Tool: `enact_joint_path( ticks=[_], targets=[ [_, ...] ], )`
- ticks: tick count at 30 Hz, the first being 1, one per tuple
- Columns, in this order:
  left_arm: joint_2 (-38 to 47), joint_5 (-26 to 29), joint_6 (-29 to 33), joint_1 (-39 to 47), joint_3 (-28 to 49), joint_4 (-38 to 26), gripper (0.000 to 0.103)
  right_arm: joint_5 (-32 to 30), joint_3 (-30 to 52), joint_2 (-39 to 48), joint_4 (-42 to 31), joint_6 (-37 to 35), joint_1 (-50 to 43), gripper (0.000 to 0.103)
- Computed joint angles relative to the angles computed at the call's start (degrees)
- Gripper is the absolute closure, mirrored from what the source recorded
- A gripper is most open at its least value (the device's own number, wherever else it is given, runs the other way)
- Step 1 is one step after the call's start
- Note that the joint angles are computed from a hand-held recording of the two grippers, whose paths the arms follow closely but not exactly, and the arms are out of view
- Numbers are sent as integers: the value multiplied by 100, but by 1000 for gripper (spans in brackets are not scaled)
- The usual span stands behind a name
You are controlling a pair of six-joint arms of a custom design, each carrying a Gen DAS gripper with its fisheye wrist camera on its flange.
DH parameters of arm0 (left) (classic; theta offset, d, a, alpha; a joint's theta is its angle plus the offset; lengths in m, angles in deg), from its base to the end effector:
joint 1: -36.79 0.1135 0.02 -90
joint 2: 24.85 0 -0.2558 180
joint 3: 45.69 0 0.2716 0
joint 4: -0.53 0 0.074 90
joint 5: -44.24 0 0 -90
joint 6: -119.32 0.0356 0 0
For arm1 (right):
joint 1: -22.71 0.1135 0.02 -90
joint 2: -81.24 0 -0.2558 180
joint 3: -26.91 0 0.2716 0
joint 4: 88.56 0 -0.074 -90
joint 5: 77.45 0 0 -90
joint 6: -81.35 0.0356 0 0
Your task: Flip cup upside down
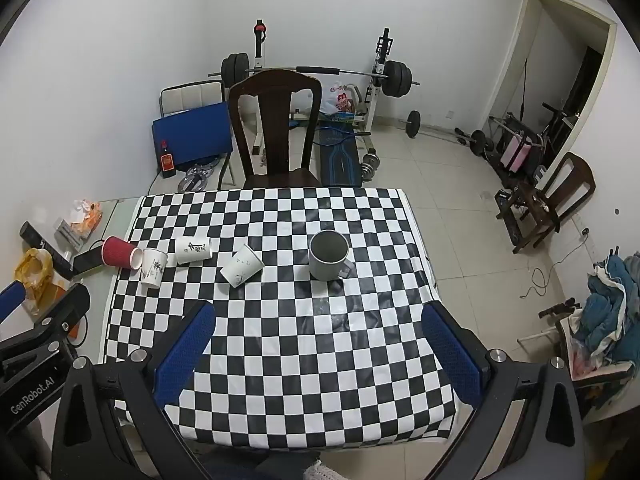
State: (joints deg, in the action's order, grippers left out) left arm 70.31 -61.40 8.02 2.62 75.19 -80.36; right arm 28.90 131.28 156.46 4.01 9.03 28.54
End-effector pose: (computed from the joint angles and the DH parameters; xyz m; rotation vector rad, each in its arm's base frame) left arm 0.2946 -0.1884 0.3972 0.1719 2.4774 -0.0606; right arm 0.2485 0.0153 0.4011 0.3648 2.5125 -0.2099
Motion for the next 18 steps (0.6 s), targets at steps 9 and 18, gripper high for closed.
enact_joint_path(
  ticks=[9, 18],
  targets=[
    [10, 19, 20, 8, 3, -10, 0, -20, 27, 2, -26, 5, -10, 0],
    [23, 3, 9, -2, 35, -39, 0, -25, 32, -7, -37, -7, -18, 0]
  ],
)
